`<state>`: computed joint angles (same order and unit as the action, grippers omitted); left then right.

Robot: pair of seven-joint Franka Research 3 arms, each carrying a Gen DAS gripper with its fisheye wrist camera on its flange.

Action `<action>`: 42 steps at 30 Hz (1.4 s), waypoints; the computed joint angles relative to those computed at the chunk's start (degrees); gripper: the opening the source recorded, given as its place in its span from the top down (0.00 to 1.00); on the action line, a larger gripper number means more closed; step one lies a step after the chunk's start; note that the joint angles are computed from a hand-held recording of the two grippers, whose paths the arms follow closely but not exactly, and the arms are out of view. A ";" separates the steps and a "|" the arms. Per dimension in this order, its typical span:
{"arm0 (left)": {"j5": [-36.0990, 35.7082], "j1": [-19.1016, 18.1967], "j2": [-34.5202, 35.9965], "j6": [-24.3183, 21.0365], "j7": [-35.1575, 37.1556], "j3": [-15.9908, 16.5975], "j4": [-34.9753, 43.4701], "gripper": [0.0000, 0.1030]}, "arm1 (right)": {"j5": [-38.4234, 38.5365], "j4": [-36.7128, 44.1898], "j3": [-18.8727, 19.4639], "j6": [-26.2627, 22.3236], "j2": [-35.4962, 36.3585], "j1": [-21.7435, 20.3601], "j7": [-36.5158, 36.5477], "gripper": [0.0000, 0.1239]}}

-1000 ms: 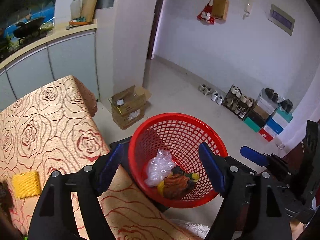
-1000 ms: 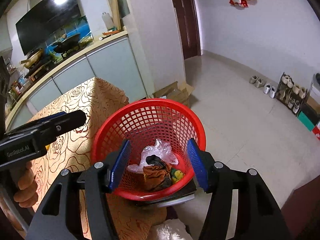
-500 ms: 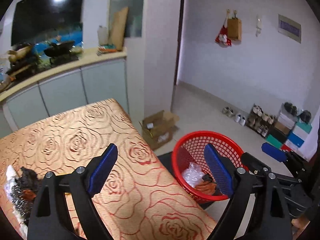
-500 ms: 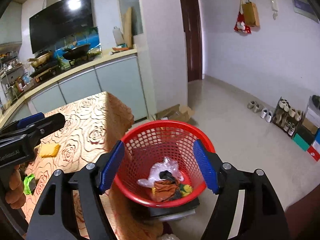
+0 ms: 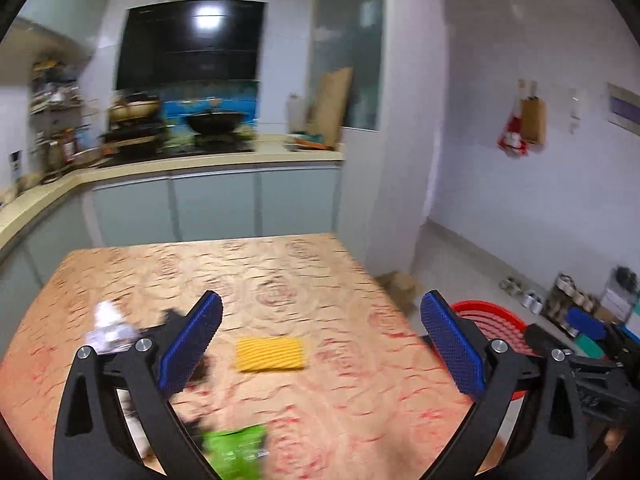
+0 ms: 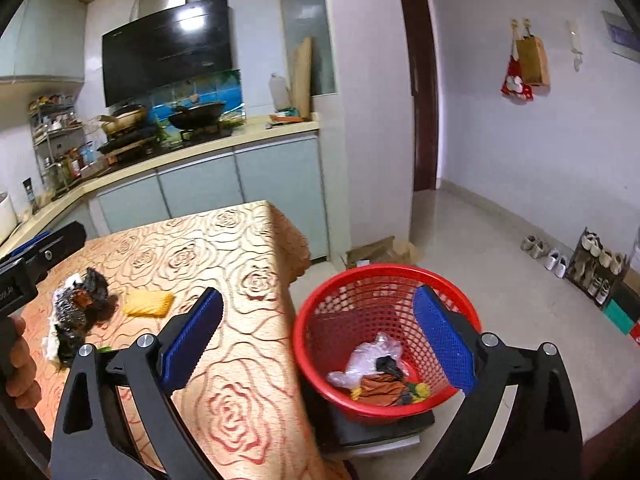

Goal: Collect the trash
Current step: 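Move both tools back over the trash on the table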

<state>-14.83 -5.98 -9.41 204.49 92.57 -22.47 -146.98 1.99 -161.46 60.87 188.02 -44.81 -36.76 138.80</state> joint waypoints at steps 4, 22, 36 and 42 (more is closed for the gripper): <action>-9.26 5.03 -2.76 1.15 5.02 -3.83 -2.56 0.07 | -0.23 1.49 0.94 0.53 1.18 0.72 -0.12 0.25; -7.34 19.71 -14.82 -3.22 -2.04 -1.90 -14.31 0.07 | -0.40 9.84 9.33 2.57 12.55 -0.47 -7.57 0.25; 9.75 16.57 -10.51 -8.89 -8.75 4.46 -14.99 0.07 | -2.09 12.18 12.24 0.79 18.08 -2.35 -9.38 0.25; 15.22 18.12 -5.98 -11.11 -10.97 3.21 -10.87 0.08 | -2.46 11.99 11.52 0.33 18.12 -1.94 -9.53 0.25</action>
<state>0.40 12.15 -15.39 193.38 81.61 -19.26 -157.84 -0.48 -149.47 72.39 188.35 -26.69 -38.70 129.27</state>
